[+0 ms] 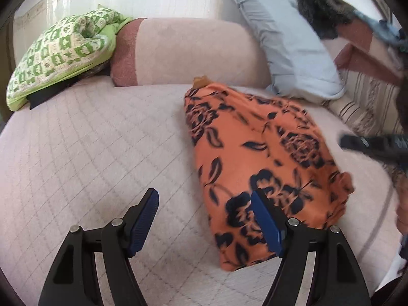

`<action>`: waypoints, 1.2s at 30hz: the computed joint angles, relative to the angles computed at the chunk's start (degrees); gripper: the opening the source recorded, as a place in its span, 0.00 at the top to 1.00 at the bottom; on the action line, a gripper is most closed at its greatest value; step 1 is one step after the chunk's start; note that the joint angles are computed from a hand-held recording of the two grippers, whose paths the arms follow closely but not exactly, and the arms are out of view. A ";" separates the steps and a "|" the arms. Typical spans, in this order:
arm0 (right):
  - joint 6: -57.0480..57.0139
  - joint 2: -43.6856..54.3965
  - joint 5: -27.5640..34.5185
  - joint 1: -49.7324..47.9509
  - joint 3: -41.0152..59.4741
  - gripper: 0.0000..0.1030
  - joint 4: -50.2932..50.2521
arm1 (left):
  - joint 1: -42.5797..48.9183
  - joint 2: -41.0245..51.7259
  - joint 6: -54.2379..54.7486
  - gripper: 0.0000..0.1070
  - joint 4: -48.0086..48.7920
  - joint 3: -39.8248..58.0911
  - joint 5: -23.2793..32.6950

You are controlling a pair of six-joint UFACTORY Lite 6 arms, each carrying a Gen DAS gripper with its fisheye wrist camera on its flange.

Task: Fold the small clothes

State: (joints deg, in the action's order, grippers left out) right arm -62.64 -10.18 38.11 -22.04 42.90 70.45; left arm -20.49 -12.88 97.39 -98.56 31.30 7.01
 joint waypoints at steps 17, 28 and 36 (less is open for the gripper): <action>19.63 36.15 -9.14 7.78 33.86 0.89 -9.89 | 3.74 14.76 -29.75 0.26 35.36 9.04 9.97; 36.00 44.58 1.48 24.58 55.58 0.89 -29.54 | 5.22 16.42 -30.09 0.26 36.41 11.66 9.52; 61.31 76.62 13.77 28.28 98.46 0.92 -45.46 | 4.89 21.51 -41.10 0.26 49.23 16.57 13.41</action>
